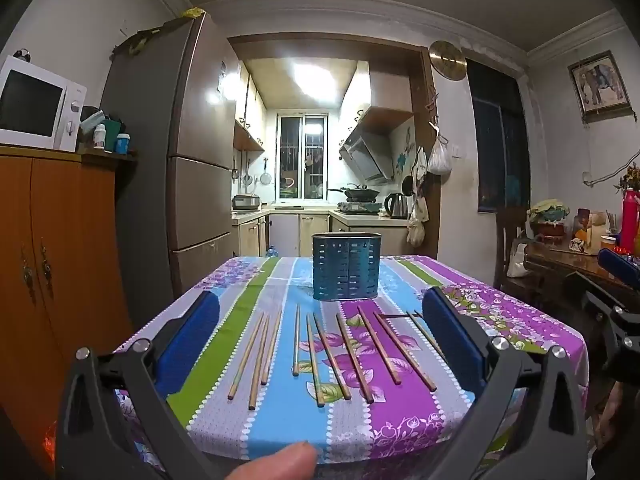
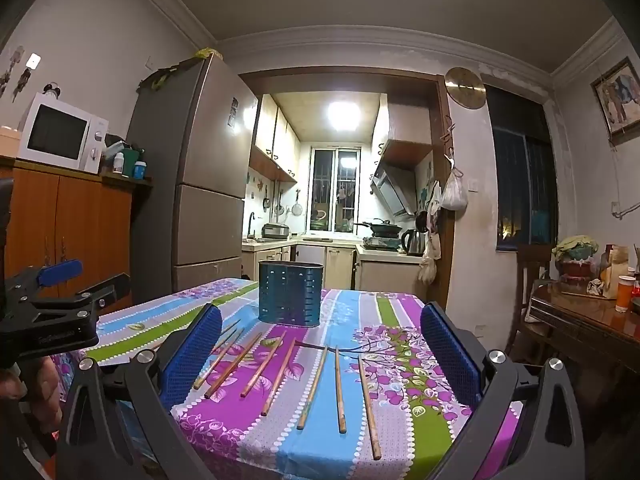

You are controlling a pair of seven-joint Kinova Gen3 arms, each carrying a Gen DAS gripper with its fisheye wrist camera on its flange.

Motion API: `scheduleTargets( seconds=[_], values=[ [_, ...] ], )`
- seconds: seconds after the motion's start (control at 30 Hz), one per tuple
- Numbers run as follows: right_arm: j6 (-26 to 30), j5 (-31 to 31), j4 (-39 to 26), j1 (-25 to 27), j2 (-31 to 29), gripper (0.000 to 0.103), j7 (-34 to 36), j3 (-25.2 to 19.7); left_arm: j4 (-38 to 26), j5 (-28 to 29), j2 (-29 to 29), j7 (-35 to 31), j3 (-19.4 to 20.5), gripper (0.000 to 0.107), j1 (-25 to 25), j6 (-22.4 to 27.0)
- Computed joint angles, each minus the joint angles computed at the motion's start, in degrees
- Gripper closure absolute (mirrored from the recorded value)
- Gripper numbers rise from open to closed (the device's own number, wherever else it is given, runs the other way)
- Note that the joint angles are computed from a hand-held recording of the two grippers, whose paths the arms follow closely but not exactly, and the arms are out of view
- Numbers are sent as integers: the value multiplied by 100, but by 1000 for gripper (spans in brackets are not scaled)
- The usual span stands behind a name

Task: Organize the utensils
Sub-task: 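Move both grippers open toward the loose wooden chopsticks on the table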

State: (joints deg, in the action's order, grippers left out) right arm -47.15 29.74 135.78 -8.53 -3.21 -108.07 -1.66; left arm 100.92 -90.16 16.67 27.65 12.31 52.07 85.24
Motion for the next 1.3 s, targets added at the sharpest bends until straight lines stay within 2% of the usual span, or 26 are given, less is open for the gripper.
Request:
scheduleTargets(
  seconds=[0.1, 0.3, 0.4, 0.47, 0.57, 0.63, 0.73, 0.9, 1.0, 1.07, 1.13, 1.17, 1.23, 1.3],
  values=[
    [-36, -57, 26, -9, -6, 3, 43, -16, 45, -43, -5, 5, -18, 9, 44, 25],
    [113, 154, -46, 8, -5, 3, -136, 38, 342, 188, -169, -159, -29, 9, -416, -702],
    [189, 293, -147, 27, 138, 3, -89, 18, 220, 537, -274, -439, -8, 9, -418, -449],
    [154, 359, -157, 63, 178, 3, -73, 20, 391, 632, -462, -390, 0, 9, -532, -419],
    [269, 615, -244, 112, 234, 3, -210, 25, 525, 760, -550, -433, -15, 9, -683, -98],
    [410, 666, -288, 125, 210, 3, -260, 6, 684, 900, -703, -332, -5, 9, -862, -136],
    [524, 670, -319, 112, 244, 4, -236, -27, 940, 1084, -886, -169, 60, 9, -1119, -351],
    [699, 987, -510, 132, 415, 6, -545, -52, 1325, 1262, -998, -205, 180, 10, -1438, -1046],
    [889, 1107, -653, 120, 544, 13, -634, -129, 1385, 1267, -916, -313, 268, 18, -1423, -1359],
    [1048, 1170, -766, 103, 632, 23, -714, -187, 1404, 1259, -945, -387, 251, 27, -1475, -1730],
    [1244, 1336, -915, 102, 735, 30, -900, -247, 1351, 1249, -859, -440, 192, 42, -1487, -1970],
    [1305, 1375, -960, 105, 773, 33, -940, -272, 1350, 1244, -858, -464, 188, 45, -1560, -2144],
    [1429, 1454, -1056, 102, 864, 35, -1013, -328, 1285, 1219, -792, -535, 118, 60, -1641, -2428],
    [1519, 1526, -1126, 110, 923, 38, -1087, -380, 1244, 1190, -722, -594, 64, 70, -1654, -2550]
  ],
)
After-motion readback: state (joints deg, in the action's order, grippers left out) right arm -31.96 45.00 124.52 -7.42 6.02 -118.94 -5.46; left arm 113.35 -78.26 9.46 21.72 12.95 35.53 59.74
